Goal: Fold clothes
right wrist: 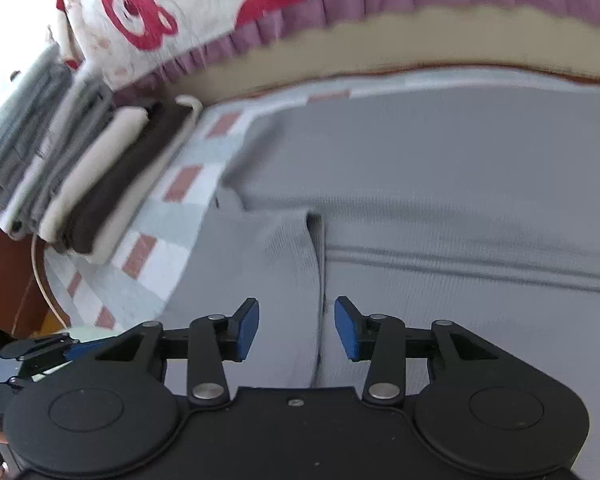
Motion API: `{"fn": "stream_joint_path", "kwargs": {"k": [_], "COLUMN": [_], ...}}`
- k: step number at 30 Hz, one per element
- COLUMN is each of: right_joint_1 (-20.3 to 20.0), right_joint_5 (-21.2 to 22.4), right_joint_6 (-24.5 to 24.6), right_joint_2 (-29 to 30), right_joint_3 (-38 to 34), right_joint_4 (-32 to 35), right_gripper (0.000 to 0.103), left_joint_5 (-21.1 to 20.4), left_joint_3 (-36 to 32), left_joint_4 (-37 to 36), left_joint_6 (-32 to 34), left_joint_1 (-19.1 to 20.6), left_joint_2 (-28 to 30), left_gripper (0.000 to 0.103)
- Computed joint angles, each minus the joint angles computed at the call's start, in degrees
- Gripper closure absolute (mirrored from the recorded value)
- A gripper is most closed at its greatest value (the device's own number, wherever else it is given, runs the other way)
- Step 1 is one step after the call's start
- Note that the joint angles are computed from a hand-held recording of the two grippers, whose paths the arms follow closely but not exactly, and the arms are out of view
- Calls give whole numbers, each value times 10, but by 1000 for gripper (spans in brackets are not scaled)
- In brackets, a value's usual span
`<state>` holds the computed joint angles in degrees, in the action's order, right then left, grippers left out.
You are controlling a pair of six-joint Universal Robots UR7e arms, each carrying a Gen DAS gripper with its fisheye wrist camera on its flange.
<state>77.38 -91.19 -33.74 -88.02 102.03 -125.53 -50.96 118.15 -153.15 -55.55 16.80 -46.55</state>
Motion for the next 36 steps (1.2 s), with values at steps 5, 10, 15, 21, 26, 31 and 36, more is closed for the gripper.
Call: {"fn": "stream_joint_path", "kwargs": {"k": [5, 10, 15, 21, 26, 31, 36], "right_joint_1": [-9, -5, 5, 0, 5, 28, 45], "right_joint_5": [-16, -36, -45, 13, 101, -3, -95], "right_joint_6": [18, 56, 40, -28, -100, -153, -128], "right_joint_2": [-7, -21, -20, -24, -49, -35, -17], "right_joint_3": [8, 26, 40, 53, 48, 41, 54], "right_joint_4": [41, 80, 48, 7, -55, -62, -50], "right_gripper": [54, 53, 50, 95, 96, 96, 96], "left_joint_5": [-1, -19, -38, -17, 8, 64, 84], "left_joint_3": [-25, 26, 35, 20, 20, -29, -66], "left_joint_4": [119, 63, 43, 69, 79, 196, 299], "left_joint_6": [-58, -178, -194, -200, -166, -85, -71], "left_joint_1": [-6, -13, 0, -3, -18, -52, -74], "left_joint_2": [3, -29, -27, -10, -7, 16, 34], "left_gripper": [48, 45, 38, 35, 84, 93, 94]}}
